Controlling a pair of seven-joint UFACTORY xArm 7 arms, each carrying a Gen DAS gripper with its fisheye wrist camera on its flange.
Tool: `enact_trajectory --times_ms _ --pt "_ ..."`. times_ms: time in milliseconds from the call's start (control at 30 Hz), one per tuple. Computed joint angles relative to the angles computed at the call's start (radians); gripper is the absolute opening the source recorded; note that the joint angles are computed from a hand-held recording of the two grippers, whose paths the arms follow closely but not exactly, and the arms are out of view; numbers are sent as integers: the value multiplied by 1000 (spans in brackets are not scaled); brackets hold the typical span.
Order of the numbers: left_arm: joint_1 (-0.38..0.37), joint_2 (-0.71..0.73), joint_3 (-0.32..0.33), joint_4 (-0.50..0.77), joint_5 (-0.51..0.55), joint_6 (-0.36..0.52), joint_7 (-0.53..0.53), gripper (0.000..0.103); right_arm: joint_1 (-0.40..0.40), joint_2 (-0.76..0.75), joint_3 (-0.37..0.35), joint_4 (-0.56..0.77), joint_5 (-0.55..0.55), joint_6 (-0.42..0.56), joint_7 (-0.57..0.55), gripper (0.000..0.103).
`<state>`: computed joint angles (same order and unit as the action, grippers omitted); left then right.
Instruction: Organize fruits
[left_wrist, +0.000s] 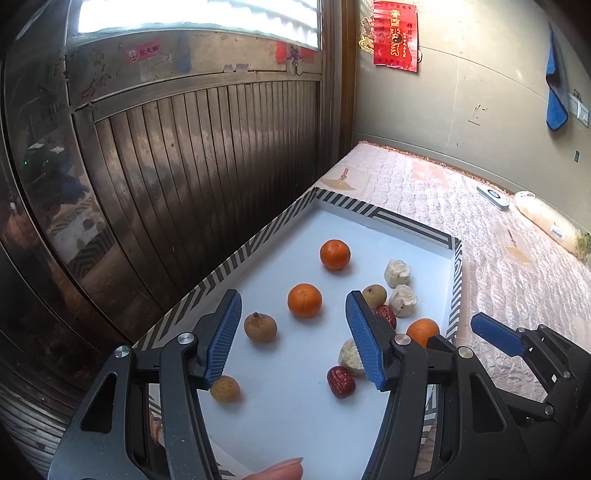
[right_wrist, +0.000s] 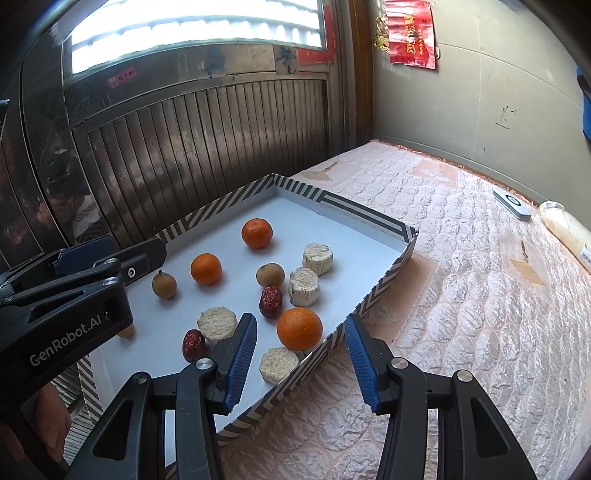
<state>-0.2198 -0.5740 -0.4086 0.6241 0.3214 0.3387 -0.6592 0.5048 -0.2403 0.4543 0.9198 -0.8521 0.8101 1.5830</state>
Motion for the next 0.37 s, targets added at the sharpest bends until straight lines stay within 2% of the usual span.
enact_trajectory --times_ms 367 --pt "43 -27 -54 -6 43 -34 -47 59 -15 -55 1 -46 14 -15 19 48"
